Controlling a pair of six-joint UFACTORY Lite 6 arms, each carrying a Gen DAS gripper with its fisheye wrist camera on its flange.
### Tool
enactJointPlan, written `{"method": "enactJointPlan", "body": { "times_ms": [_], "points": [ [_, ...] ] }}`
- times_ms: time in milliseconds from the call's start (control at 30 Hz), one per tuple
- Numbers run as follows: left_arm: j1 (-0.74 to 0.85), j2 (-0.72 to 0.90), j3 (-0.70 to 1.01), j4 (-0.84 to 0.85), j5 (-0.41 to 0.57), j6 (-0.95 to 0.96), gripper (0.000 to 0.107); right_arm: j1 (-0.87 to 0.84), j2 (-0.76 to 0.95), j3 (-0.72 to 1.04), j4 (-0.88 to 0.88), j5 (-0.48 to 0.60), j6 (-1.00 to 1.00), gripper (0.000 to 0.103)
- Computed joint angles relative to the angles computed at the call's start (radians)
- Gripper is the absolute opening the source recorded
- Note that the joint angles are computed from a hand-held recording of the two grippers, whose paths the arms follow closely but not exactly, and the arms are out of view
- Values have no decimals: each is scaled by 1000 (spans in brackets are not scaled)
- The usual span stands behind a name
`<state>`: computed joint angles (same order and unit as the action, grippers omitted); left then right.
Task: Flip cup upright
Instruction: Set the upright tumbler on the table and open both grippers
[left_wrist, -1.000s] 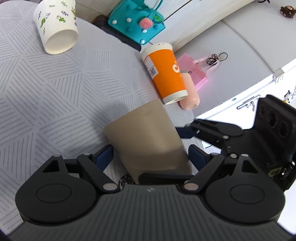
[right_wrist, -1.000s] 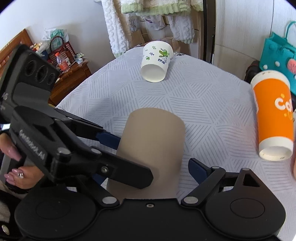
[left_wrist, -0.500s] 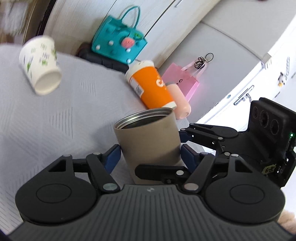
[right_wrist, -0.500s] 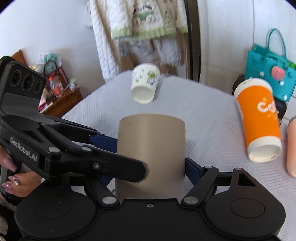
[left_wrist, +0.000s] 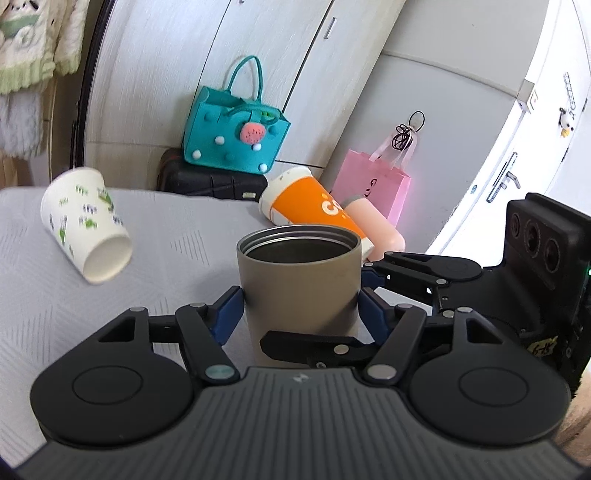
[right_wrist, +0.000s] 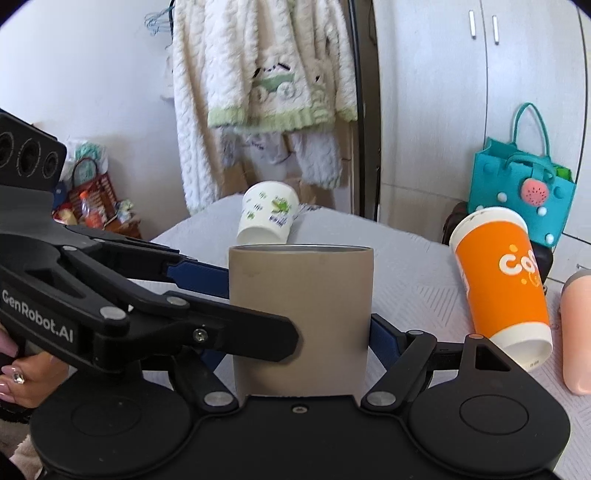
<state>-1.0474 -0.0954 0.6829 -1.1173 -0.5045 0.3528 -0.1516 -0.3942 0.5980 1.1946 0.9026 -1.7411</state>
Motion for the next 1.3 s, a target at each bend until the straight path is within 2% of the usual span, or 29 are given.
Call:
{"method": "enactJointPlan", "body": {
  "times_ms": [133, 300, 533, 633, 733, 833, 1100, 1300],
  "points": [
    [26, 27, 29, 1, -13, 61, 66, 37, 24, -20, 133, -67, -119, 81],
    [20, 60, 51, -9, -80, 135, 66, 71, 46, -60, 330, -106, -320, 81],
    [0, 101, 40, 64, -158, 82, 66, 73, 67, -105, 488, -109, -516, 82],
    [15, 119, 61, 66, -126, 77, 66, 65, 88, -103, 472, -110, -496, 82],
    [1, 128, 69, 51, -136, 104, 66, 37, 98, -109, 470, -77, -512, 82],
    [-6, 132, 75, 52, -131, 122, 66, 43, 93, -100, 438, -98, -484, 82],
    [-87, 102, 58, -72, -187, 170, 69, 6, -24, -136, 324, -122, -363, 85],
    [-183, 27, 20, -243, -267, 256, 75, -127, -160, -178, 192, -22, -231, 85]
  ]
}}
